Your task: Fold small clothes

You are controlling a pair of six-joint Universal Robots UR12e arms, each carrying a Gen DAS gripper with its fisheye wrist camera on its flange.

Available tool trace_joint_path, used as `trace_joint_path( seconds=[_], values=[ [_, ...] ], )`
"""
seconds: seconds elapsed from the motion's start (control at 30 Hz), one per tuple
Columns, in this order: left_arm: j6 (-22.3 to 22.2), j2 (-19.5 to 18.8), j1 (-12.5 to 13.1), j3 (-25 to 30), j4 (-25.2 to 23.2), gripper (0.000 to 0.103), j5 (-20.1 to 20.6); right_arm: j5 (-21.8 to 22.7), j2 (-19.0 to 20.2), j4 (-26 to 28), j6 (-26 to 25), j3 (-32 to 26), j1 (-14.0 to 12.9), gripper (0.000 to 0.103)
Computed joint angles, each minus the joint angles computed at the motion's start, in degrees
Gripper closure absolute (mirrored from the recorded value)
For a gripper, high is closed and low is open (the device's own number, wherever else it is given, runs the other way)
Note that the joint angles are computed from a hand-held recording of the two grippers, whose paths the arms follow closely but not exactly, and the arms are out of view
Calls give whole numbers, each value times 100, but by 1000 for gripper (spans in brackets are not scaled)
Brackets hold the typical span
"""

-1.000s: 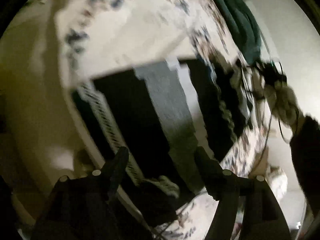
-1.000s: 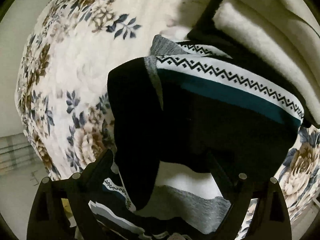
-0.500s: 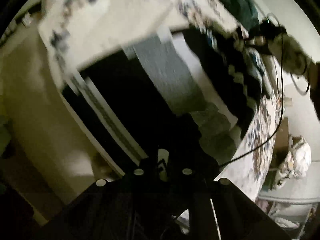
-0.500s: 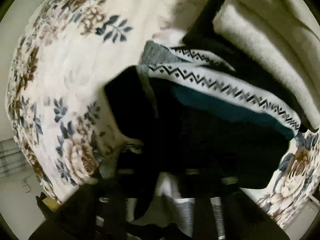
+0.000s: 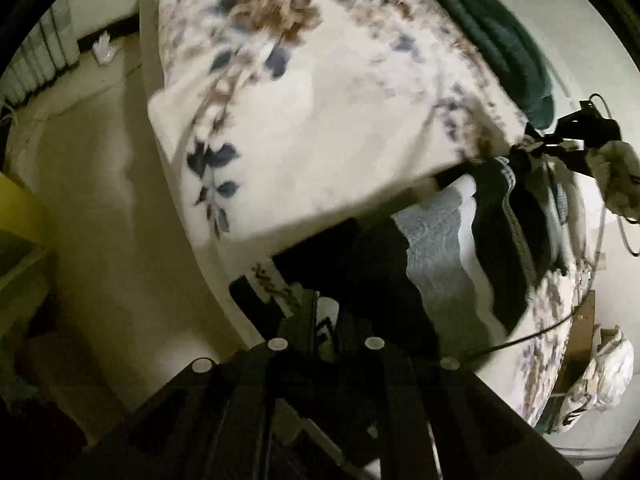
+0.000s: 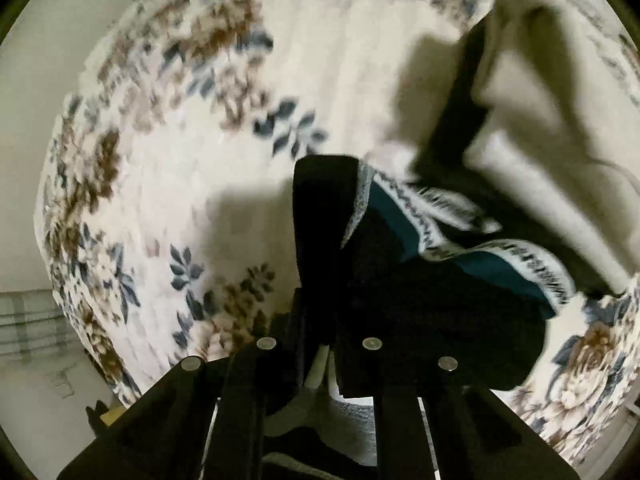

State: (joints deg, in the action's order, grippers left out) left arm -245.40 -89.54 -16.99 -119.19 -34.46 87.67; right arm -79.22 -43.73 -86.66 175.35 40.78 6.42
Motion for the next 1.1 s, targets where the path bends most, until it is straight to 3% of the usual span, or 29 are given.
trace_joint_path(
  seconds=[0.03,0.1,0.13,0.17,0.2,0.23,0.27,0.43,0.6,0.67,0.83,0.9,0.97,1.1],
  values=[
    [-14,-23,74,-33,-5,92,-157,6,149,327,53,-212,13,86],
    [-86,-34,225,-106,-28,89,-434,114,161,473,99,-175,-8,60],
    [-96,-4,257,-143,21,81,-447,268,65,407,74,0,-43,50],
    [-76,56,287,-174,65,69,-428,364,-32,347,24,170,-68,32],
    [-48,105,303,-190,80,62,-423,446,-172,304,-82,384,-100,28],
    [-20,174,323,-207,87,50,-399,487,-296,266,-164,569,-123,28],
    [-21,229,337,-212,91,44,-387,539,-465,220,-256,809,-163,28],
    [199,363,472,-91,-240,43,-600,787,-1423,74,-522,2179,-458,26],
    [925,270,489,404,-765,43,-691,904,-2352,-28,-473,3594,-820,26],
    [1238,127,480,688,-1025,43,-719,1195,-2637,-38,-344,4110,-1008,26],
    [1846,-208,451,1082,-1252,43,-863,1931,-3214,-309,117,5364,-1451,26],
    [2431,-425,388,1284,-1675,43,-797,2217,-3389,-322,146,5785,-1560,26],
    [2744,-540,374,1338,-1927,43,-782,2348,-3517,-296,221,6138,-1599,26],
    [3230,-799,467,1313,-2368,43,-1126,2468,-3705,-330,441,6691,-1536,26]
  ],
)
